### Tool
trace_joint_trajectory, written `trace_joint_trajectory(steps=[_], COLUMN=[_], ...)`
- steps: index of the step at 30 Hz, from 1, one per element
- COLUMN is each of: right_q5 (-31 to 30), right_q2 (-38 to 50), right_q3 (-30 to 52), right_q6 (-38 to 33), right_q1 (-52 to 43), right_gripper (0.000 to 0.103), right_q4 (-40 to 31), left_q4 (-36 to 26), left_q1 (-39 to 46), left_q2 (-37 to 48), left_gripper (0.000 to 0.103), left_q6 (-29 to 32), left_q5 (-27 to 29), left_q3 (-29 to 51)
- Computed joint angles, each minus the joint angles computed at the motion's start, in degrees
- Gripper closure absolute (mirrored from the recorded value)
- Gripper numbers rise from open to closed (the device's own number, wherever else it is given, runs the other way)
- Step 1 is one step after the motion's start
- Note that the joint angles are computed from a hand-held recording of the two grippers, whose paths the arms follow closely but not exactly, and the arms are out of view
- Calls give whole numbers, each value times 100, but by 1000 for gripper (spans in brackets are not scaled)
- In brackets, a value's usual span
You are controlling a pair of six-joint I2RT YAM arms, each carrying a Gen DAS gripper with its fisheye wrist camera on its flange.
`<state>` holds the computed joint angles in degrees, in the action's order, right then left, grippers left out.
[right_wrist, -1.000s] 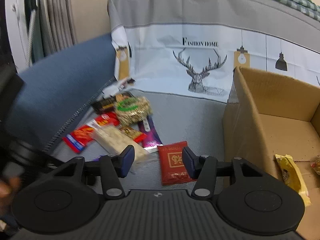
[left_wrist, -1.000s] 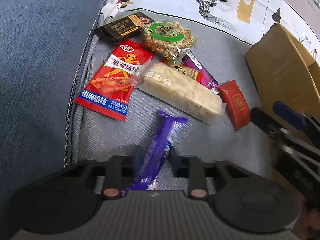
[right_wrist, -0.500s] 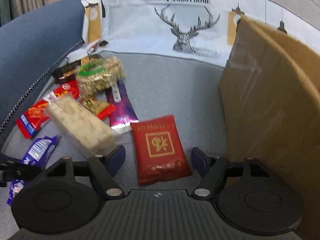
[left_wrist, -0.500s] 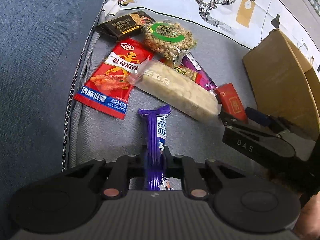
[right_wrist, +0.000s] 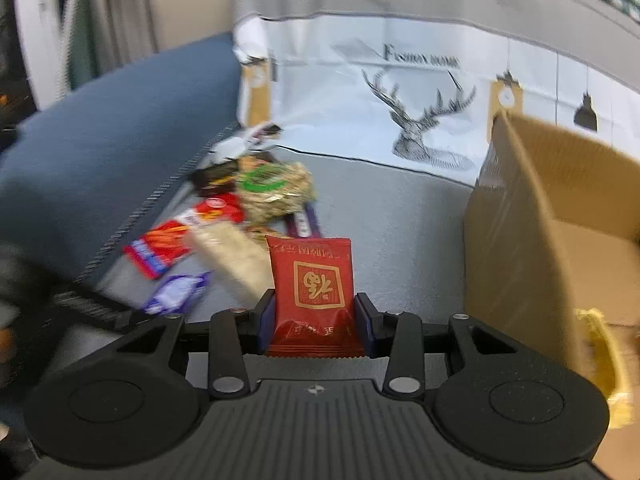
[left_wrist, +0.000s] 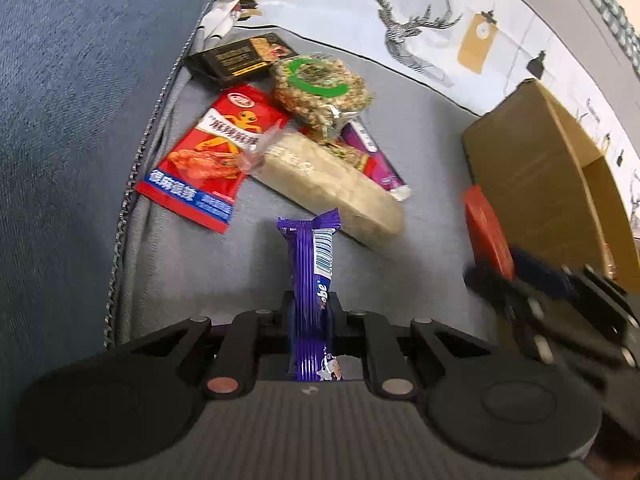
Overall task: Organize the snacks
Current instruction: 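Lift the purple bar with the left tool while the right tool lifts the red packet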
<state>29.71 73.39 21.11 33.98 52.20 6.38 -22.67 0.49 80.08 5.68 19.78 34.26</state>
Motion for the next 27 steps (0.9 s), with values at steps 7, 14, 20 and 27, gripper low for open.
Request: trace_joint_trajectory(steps=[7, 14, 20, 27], right_q5=[899, 822, 308, 38], right_q2=[-1446, -434, -168, 59], right_q3=[63, -407, -832, -903], right_q6=[1316, 2597, 2094, 1606], right_q1=[1916, 2428, 2022, 1693], right_gripper=[61, 60, 51, 45], right_q4=[-2498, -1769, -822, -261], left_q4=[-273, -244, -185, -143], left_q1=[-129, -657, -673, -857], left_q2=[-652, -790, -57, 33], left_gripper=[88, 88, 86, 82], left_q6=[-550, -711, -714, -715], left_q5=[348, -74, -300, -417], left_q3=[-231, -425, -194, -175])
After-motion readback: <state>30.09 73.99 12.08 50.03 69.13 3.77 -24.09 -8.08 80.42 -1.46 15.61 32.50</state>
